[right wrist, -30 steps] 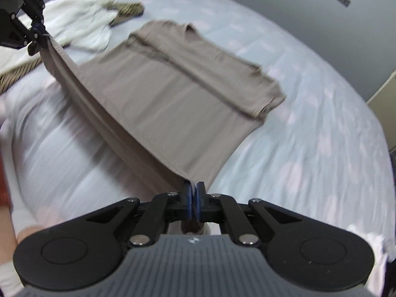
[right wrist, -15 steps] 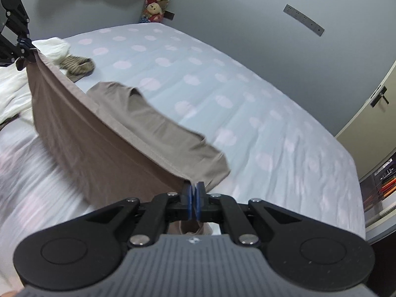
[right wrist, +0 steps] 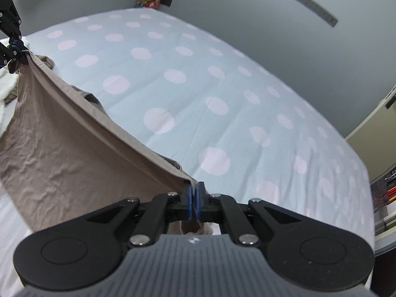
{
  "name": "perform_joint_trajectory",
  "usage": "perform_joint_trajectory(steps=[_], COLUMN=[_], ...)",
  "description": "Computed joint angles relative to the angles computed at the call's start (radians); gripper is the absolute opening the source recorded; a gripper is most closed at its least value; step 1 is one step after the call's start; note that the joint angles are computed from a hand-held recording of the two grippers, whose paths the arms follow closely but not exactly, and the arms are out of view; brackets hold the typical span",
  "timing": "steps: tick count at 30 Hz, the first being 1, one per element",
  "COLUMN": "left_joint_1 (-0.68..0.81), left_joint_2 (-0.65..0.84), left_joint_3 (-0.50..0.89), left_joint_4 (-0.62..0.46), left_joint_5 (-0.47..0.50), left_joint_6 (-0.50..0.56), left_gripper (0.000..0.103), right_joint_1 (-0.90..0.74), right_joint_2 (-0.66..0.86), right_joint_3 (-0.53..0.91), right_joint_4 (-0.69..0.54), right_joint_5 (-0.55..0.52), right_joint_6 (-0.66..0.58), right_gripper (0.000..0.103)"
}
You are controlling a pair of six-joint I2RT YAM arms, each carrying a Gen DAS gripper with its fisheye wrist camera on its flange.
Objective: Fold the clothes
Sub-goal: 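Lift the hem with both grippers and fold it over toward the collar, then open both grippers and release the folded shirt onto the bed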
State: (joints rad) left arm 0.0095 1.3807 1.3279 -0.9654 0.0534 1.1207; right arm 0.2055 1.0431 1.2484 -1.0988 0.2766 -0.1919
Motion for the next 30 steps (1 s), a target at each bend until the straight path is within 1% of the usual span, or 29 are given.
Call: perform_joint_trajectory(steps=[3, 5, 7, 11, 12, 15, 17, 19, 22, 25, 28, 30], left_joint_1=[-0.023, -0.028, -0.028, -0.022, -0.017, 0.004, 0.018, 0.033, 0.054, 0.084, 0.134, 0.182], left_joint_2=[0.069, 0.122, 0.162, 0.193, 0.197, 0.191, 0.179, 0.161, 0.134, 0.108, 0.062, 0.012], left_joint_3=[-0.048, -0.057, -0.060, -0.089, -0.091, -0.100, -0.107, -0.111, -0.099, -0.078, -0.088, -0.116], left_joint_4=[0.112, 0.162, 0.196, 0.272, 0.284, 0.315, 0.333, 0.346, 0.328, 0.263, 0.194, 0.150], left_joint_5=[-0.021, -0.017, -0.010, -0.011, -0.009, 0.004, 0.012, 0.017, 0.031, 0.070, 0.128, 0.186], left_joint_6=[-0.013, -0.045, -0.066, -0.068, -0.075, -0.101, -0.119, -0.131, -0.153, -0.174, -0.183, -0.159], left_gripper=[0.003, 0.003, 0.007, 0.013, 0.013, 0.015, 0.018, 0.018, 0.019, 0.020, 0.023, 0.024], right_joint_1=[-0.077, -0.108, -0.132, -0.166, -0.172, -0.197, -0.218, -0.260, -0.300, -0.310, -0.308, -0.313], right_joint_2=[0.074, 0.115, 0.152, 0.203, 0.208, 0.229, 0.234, 0.240, 0.224, 0.181, 0.110, 0.044], right_joint_3=[-0.072, -0.105, -0.129, -0.153, -0.156, -0.148, -0.136, -0.103, -0.070, -0.064, -0.086, -0.111], right_joint_4=[0.123, 0.180, 0.225, 0.270, 0.276, 0.288, 0.289, 0.266, 0.233, 0.194, 0.146, 0.102], right_joint_5=[-0.063, -0.090, -0.113, -0.150, -0.155, -0.175, -0.187, -0.235, -0.275, -0.286, -0.295, -0.316], right_joint_6=[-0.044, -0.056, -0.064, -0.078, -0.080, -0.072, -0.046, 0.000, 0.055, 0.066, 0.072, 0.077], right_gripper=[0.004, 0.004, 0.005, 0.006, 0.008, 0.022, 0.024, 0.025, 0.025, 0.025, 0.025, 0.025])
